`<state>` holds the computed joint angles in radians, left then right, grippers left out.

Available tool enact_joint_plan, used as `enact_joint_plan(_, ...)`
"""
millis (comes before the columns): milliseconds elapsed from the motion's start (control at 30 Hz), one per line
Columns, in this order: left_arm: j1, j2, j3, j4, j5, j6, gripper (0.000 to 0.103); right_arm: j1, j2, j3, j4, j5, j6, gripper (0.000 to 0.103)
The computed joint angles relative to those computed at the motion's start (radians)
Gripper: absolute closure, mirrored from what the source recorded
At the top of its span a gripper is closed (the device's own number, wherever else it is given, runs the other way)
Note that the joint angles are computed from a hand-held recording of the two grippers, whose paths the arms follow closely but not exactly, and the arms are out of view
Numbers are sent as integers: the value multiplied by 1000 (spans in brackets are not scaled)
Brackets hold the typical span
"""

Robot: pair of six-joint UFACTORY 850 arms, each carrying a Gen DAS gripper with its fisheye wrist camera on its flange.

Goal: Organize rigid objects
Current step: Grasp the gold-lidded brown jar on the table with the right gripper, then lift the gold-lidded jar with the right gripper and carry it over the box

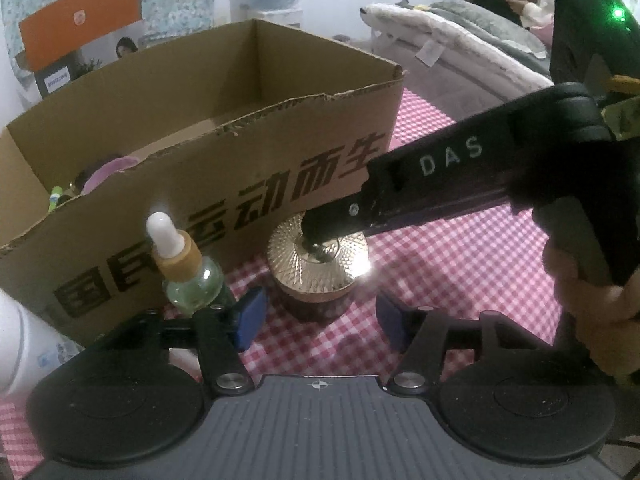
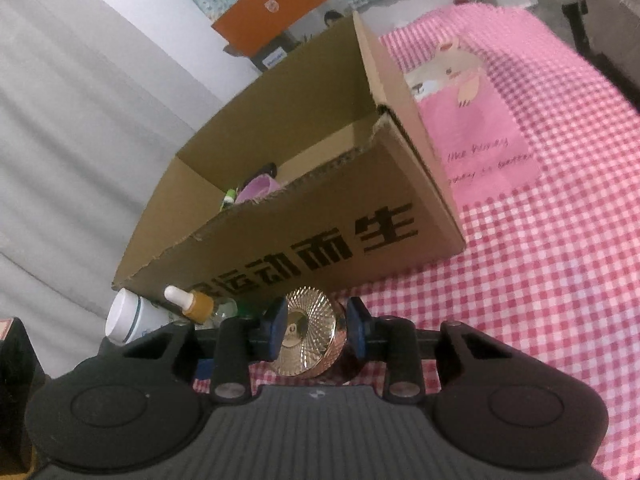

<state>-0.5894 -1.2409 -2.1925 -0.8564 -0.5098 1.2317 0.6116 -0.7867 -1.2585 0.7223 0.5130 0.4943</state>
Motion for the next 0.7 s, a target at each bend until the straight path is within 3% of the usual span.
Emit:
enact_joint_plan(233, -7, -5, -16, 37, -19, -73, 43, -2, 0, -13, 4, -40, -26, 67)
enact_joint_plan(700, 5, 112, 183, -46, -58, 87, 42, 50, 46, 47, 62, -67, -34, 67)
